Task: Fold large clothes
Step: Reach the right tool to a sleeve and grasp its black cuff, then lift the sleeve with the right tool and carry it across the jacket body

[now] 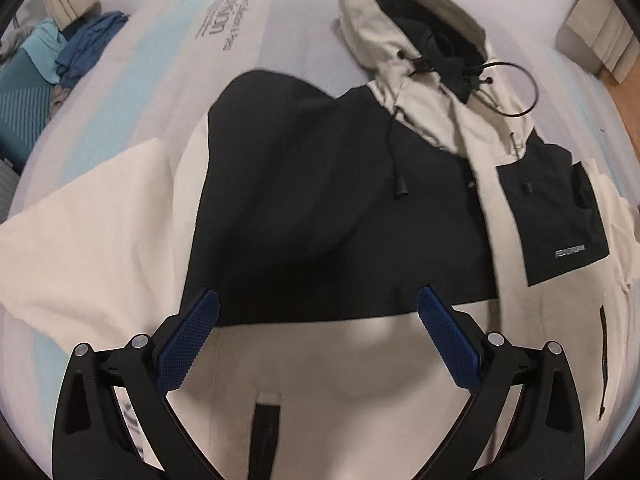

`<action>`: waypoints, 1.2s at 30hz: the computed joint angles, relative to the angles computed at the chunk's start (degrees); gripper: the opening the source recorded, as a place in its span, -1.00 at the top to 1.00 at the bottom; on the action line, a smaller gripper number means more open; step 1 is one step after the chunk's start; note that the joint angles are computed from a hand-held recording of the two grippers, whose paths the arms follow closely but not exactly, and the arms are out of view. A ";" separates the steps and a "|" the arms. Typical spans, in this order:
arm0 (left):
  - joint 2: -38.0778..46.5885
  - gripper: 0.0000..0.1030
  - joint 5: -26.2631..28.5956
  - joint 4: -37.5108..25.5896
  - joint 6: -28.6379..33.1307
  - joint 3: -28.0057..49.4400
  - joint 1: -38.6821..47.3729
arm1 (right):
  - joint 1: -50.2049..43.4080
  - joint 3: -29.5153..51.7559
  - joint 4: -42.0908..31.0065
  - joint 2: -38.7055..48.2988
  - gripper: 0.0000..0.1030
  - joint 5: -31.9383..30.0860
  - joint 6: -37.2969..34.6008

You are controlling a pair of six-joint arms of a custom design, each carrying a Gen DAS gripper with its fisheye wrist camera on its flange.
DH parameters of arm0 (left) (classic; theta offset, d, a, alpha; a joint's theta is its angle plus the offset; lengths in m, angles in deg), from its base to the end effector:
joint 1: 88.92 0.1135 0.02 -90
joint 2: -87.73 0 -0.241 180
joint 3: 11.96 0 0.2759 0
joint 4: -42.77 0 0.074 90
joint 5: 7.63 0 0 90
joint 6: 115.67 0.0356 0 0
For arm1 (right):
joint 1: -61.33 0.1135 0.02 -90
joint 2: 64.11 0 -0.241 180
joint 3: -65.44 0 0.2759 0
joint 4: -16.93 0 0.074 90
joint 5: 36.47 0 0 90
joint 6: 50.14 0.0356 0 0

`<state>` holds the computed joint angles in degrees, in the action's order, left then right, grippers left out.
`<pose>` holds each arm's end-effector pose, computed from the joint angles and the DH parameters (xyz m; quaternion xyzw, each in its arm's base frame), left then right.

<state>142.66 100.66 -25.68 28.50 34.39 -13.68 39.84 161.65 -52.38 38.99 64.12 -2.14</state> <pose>0.0563 0.1698 0.1645 -0.1617 0.9677 0.0333 0.1904 0.3461 -0.1433 0.2093 -0.1651 0.9747 -0.1408 0.0535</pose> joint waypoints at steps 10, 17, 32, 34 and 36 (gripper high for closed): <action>4.49 -0.89 -0.01 2.77 2.66 0.57 0.97 | -4.55 13.09 -3.56 14.64 -0.86 4.47 -1.52; 5.02 -0.89 1.06 2.26 0.66 1.01 2.21 | -6.42 21.19 -9.68 21.08 -0.64 2.40 -0.96; 2.42 -0.89 0.72 6.59 -2.52 -3.53 2.66 | -8.64 21.57 -4.14 23.61 -0.64 3.72 -1.51; 2.01 -0.89 0.52 6.83 -2.90 -3.86 2.57 | -8.72 22.63 -4.59 24.72 -0.57 3.49 -1.20; 1.77 -0.89 0.00 6.91 -3.23 -3.93 2.28 | -9.23 24.48 -6.90 25.75 -0.44 1.98 -1.07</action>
